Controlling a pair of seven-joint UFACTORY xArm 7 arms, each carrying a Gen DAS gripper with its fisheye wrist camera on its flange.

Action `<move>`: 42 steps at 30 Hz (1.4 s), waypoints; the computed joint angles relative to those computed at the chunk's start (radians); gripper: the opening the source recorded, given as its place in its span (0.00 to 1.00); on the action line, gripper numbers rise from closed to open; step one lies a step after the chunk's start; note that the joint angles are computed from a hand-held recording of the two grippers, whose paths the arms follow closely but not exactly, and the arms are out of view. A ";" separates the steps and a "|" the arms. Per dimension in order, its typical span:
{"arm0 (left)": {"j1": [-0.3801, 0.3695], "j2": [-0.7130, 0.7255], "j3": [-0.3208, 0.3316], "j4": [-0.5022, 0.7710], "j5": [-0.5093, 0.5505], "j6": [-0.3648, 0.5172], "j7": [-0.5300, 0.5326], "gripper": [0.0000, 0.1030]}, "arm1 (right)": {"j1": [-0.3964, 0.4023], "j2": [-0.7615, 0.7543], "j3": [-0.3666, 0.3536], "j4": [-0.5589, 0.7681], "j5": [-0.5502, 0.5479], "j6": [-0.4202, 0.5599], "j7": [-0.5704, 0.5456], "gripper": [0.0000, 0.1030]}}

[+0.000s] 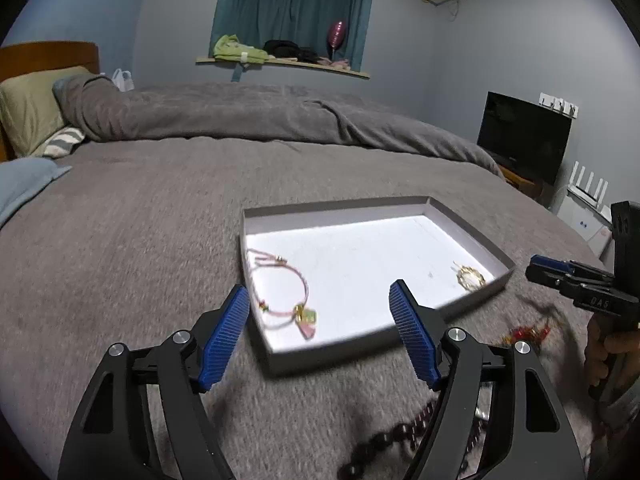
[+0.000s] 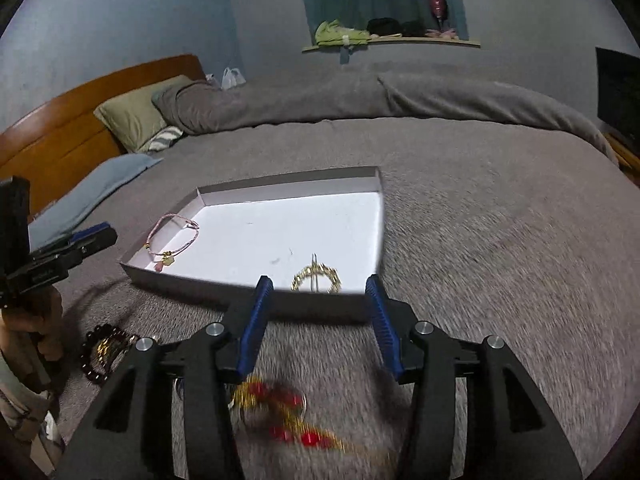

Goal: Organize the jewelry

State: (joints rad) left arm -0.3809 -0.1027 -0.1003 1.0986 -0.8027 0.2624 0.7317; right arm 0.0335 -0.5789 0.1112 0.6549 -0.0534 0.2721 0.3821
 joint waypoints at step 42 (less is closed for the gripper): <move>-0.175 -0.163 0.025 -0.211 0.046 0.081 -0.029 0.03 | 0.060 -0.297 0.034 -0.240 0.016 0.072 0.093 0.51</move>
State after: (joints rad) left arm -0.5564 -0.2654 -0.0749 0.8876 -0.7562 0.3436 0.7024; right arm 0.0939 -0.8755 0.1449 0.4150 -0.0376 0.3438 0.4751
